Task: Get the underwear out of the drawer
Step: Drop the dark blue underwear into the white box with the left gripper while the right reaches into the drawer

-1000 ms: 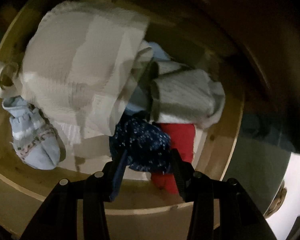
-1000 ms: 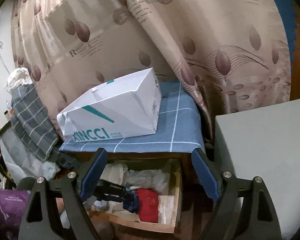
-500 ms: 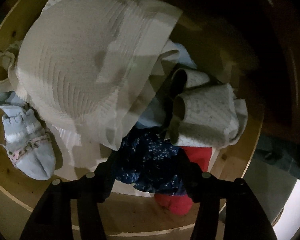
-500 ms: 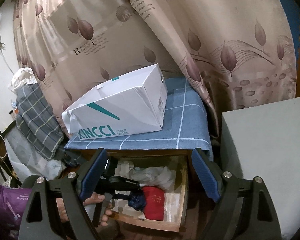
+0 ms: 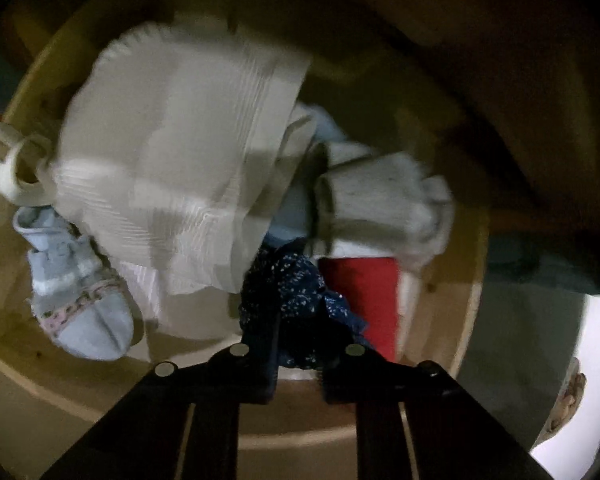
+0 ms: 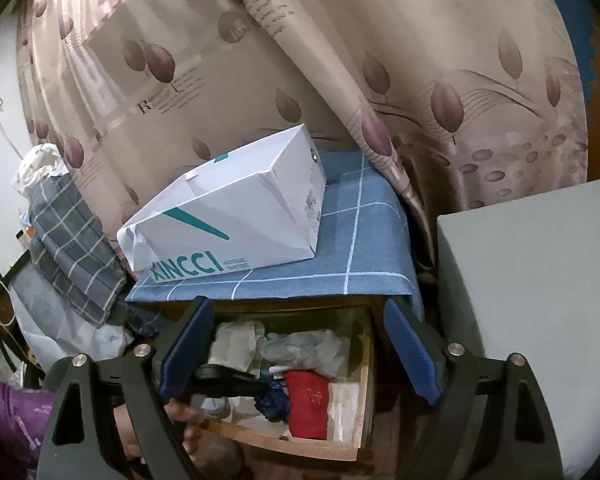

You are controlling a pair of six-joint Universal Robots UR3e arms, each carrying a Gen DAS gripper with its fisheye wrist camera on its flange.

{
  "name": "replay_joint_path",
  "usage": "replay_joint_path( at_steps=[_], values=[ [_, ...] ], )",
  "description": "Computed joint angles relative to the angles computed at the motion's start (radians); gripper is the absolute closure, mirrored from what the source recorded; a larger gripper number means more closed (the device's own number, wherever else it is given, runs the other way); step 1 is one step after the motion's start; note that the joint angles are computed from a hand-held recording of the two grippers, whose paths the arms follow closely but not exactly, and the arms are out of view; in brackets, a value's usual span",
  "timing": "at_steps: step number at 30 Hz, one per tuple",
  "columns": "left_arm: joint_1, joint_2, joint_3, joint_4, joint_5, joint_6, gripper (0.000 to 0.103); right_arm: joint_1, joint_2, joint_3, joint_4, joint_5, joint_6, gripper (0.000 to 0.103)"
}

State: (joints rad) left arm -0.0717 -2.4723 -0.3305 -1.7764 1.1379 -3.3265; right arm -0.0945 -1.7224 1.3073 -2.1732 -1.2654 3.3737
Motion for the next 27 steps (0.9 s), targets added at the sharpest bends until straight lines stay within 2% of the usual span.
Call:
replay_joint_path(
  at_steps=[2,11,14,16,23,27],
  values=[
    [0.023,0.108,-0.16,0.075,-0.035,0.033,0.089,0.005,0.004,-0.007,0.004,-0.009,0.001,0.011],
    [0.118,0.365,-0.417,0.141,-0.104,0.152,0.089,0.066,0.069,-0.097,0.078,-0.092,-0.023,0.011],
    [0.191,0.443,-0.455,0.093,-0.144,0.225,0.089,0.077,0.085,-0.12,0.099,-0.109,-0.027,0.011],
    [0.193,0.47,-0.474,0.117,-0.154,0.214,0.089,0.086,0.097,-0.137,0.114,-0.123,-0.029,0.011],
    [0.258,0.592,-0.516,0.09,-0.19,0.299,0.089,0.118,0.139,-0.197,0.164,-0.162,-0.049,0.011],
    [0.284,0.639,-0.556,0.107,-0.214,0.317,0.089,0.153,0.201,-0.285,0.245,-0.183,-0.089,0.011]
  ],
)
